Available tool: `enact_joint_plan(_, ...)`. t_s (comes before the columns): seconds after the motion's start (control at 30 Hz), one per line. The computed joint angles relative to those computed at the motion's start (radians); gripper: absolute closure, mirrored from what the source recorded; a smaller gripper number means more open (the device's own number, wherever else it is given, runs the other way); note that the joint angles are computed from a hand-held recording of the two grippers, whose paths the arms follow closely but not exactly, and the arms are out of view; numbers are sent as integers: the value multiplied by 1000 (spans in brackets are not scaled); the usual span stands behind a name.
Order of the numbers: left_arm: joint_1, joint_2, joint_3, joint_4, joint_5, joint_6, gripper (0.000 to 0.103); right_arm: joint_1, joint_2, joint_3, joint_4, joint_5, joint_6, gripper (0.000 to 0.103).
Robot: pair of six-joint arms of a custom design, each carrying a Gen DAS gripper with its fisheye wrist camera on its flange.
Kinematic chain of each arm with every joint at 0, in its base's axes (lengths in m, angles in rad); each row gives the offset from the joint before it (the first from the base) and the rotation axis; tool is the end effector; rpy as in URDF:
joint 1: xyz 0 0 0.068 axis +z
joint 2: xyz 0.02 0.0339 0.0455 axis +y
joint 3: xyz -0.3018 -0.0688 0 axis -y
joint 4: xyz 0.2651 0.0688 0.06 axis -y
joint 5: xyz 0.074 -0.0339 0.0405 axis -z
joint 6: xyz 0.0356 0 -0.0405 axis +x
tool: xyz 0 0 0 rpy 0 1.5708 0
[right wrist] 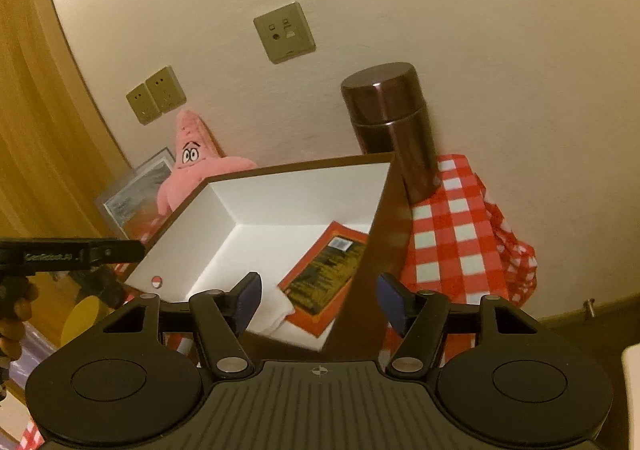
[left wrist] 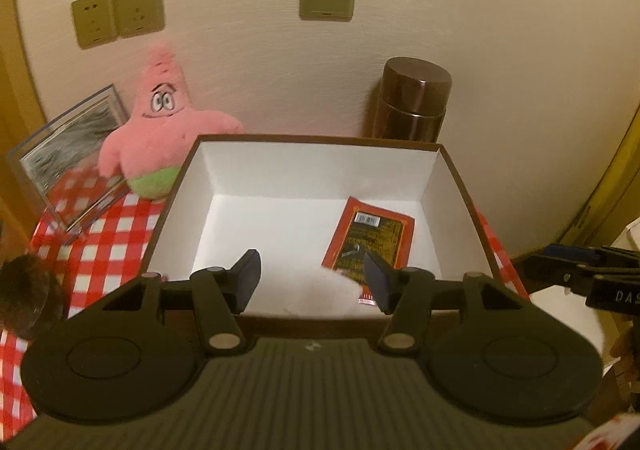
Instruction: Organize soft objects
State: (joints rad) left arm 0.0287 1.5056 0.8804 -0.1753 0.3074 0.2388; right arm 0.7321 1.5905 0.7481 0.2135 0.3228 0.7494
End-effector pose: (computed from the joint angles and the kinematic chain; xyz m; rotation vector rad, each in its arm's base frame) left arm 0.3257 -0.0014 0.2307 0.3900 2.3028 -0.2319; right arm 0.2562 0.2151 0.1940 0.2012 2.1958 0.4910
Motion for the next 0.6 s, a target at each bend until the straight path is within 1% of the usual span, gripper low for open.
enact_joint_plan(0.3,130,-221,-115,-129,58,49,46,111,-151,-94,-53,105,82,38)
enact_joint_plan(0.47,241,-334,-170,-220,105,130,46,203,-204,-106,-129,181,157,38)
enact_joint_plan(0.6,359,-400,-194,-301,173,215,46,296,-231,-106,-186,243,215,38)
